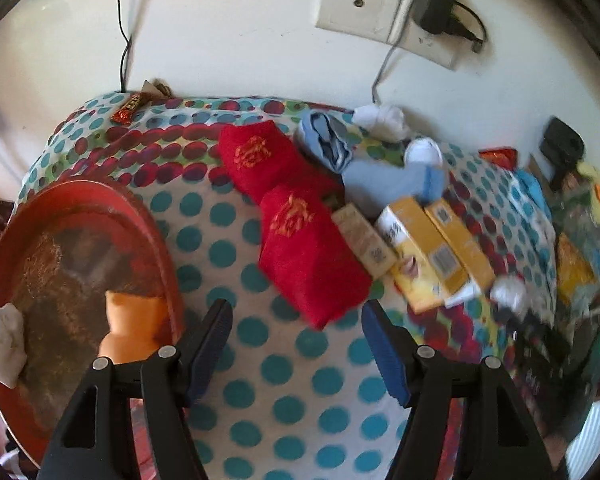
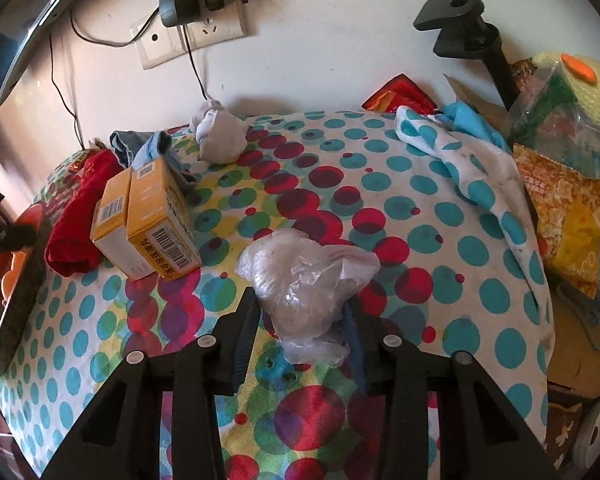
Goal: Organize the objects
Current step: 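Grasp the red rolled cloth with the left tool while right holds the plastic bag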
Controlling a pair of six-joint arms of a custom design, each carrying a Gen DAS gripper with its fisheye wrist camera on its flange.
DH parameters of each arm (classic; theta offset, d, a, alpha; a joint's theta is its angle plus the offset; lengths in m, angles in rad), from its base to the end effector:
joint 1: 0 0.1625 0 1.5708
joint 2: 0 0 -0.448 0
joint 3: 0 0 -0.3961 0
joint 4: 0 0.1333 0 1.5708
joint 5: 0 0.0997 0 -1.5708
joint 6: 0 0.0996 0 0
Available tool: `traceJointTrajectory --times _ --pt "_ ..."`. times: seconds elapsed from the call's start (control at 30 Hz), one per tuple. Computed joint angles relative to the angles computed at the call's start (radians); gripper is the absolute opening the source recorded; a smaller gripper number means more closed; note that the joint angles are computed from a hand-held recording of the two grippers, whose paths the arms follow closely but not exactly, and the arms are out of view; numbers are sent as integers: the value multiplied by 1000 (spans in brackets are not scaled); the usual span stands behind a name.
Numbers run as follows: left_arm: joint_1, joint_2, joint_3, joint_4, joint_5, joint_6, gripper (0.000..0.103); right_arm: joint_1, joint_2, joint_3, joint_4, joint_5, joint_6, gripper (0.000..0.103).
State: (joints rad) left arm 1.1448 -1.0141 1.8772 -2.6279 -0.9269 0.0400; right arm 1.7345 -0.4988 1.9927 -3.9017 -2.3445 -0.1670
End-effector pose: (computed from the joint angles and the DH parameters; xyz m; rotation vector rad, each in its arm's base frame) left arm -0.0752 -0.6329 0.1829 0.5017 2.4678 -0.4014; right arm 0.1514 -0.5259 0.0082 -0.0310 -2.2323 0.9756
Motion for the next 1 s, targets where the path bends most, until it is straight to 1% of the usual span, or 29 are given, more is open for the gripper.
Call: traceJointTrajectory --times 0.13,0.23,0.27,0.5,0.53,0.6,0.63,0.67,0.73,0.8,0.83,0.93,1.0 --pt "14 57 -57 12 7 -61 69 -2 -4 8 0 8 4 38" --pt "24 88 -75 -24 16 -75 69 -2 -4 6 2 7 5 38" --pt "27 99 -85 -17 23 -79 69 -2 -4 6 2 7 5 38" --pt "55 157 -127 10 -2 -81 69 -3 -4 7 1 8 5 38" --pt "60 159 -127 2 -22 -67 69 -3 -4 7 1 9 5 38" --pt "60 163 -115 -38 -22 -27 69 -2 -4 7 2 7 5 38" --pt "60 162 -112 -42 -27 -12 61 -2 -3 6 2 6 4 38" --pt "59 159 -108 -48 -32 7 47 -2 -4 7 1 6 4 38" --pt "55 151 -102 -39 -28 29 40 -2 -4 8 2 8 6 38" --pt "52 135 -90 -38 -39 47 37 -2 -3 6 2 6 5 38" --pt "51 127 -84 -39 -41 58 37 -2 -2 5 3 4 4 38" --pt "39 98 -47 -67 -13 100 37 1 -1 2 6 -3 4 38" --pt "39 68 -24 -79 -28 124 37 2 -1 1 7 -3 5 38"
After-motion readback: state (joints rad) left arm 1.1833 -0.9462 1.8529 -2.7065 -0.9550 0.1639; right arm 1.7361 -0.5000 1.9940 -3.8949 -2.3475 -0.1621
